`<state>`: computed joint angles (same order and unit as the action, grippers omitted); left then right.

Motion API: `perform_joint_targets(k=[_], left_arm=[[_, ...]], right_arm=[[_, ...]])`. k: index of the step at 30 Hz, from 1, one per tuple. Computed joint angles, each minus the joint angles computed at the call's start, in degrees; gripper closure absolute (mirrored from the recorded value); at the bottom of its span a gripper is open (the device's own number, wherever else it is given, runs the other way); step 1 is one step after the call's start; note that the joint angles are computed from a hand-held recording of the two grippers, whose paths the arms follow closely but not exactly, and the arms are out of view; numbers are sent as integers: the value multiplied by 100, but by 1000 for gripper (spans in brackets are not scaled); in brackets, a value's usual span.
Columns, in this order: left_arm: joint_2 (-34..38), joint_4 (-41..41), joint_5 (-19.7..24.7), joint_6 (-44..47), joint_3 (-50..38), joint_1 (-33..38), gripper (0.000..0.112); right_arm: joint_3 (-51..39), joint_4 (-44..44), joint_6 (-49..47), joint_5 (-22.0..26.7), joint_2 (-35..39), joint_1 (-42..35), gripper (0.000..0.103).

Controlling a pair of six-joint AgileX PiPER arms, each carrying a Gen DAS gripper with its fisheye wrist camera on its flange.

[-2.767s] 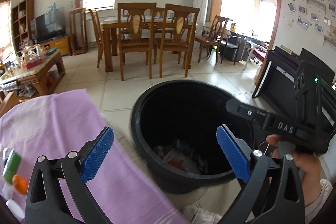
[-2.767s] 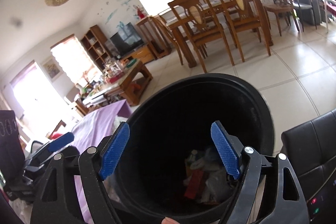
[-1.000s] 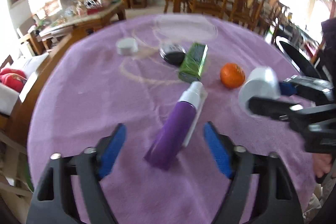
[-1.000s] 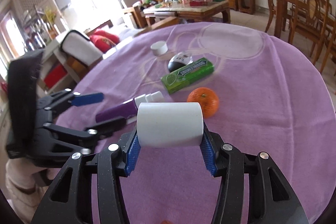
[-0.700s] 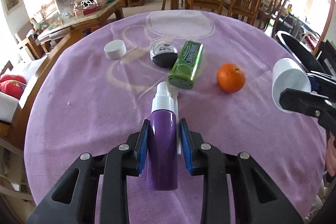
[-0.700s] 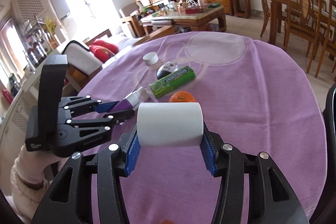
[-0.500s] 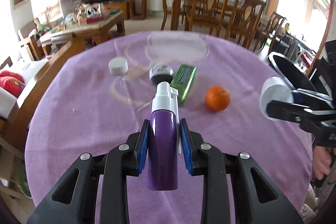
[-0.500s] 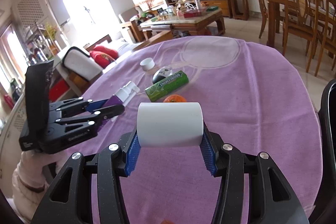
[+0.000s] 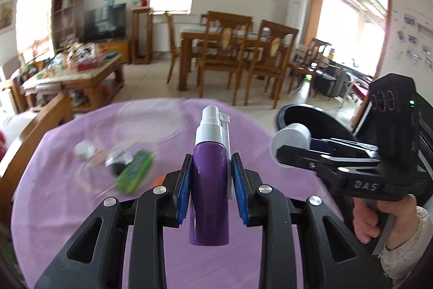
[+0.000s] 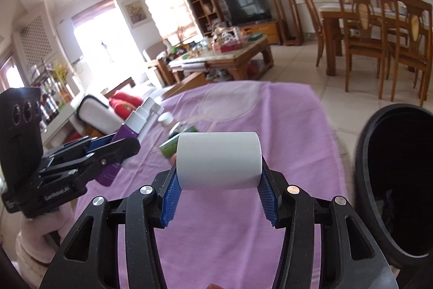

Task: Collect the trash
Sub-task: 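Carry the spray bottle and white roll over the bin and open both tools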

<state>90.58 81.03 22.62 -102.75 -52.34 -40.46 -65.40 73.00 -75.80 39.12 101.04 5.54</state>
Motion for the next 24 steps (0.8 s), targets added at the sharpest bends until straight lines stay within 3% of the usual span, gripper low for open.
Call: perform_joint_targets(k=[3, 9, 14, 17, 21, 24], left_arm=[[404, 147, 68, -92, -519, -272, 84], [1461, -382, -76, 665, -1911, -597, 84], [2466, -1420, -265, 1927, -3236, -665, 84], [3048, -2476, -304, 3051, -4038, -640, 83], [3803, -3961, -150, 4613, -5135, -632, 83], [4085, -4511, 31, 5190, -5572, -680, 83]], right_arm=[[5, 87, -148, 217, -79, -589, 53], [-97, 160, -369, 591, 16, -1736, 53], [-426, 238, -435, 795, 413, -2586, 53], [-703, 216, -367, 882, 781, -2920, 53], [-1094, 126, -270, 980, 1276, -3264, 53], [-1282, 104, -240, 1024, 1555, -3412, 53]])
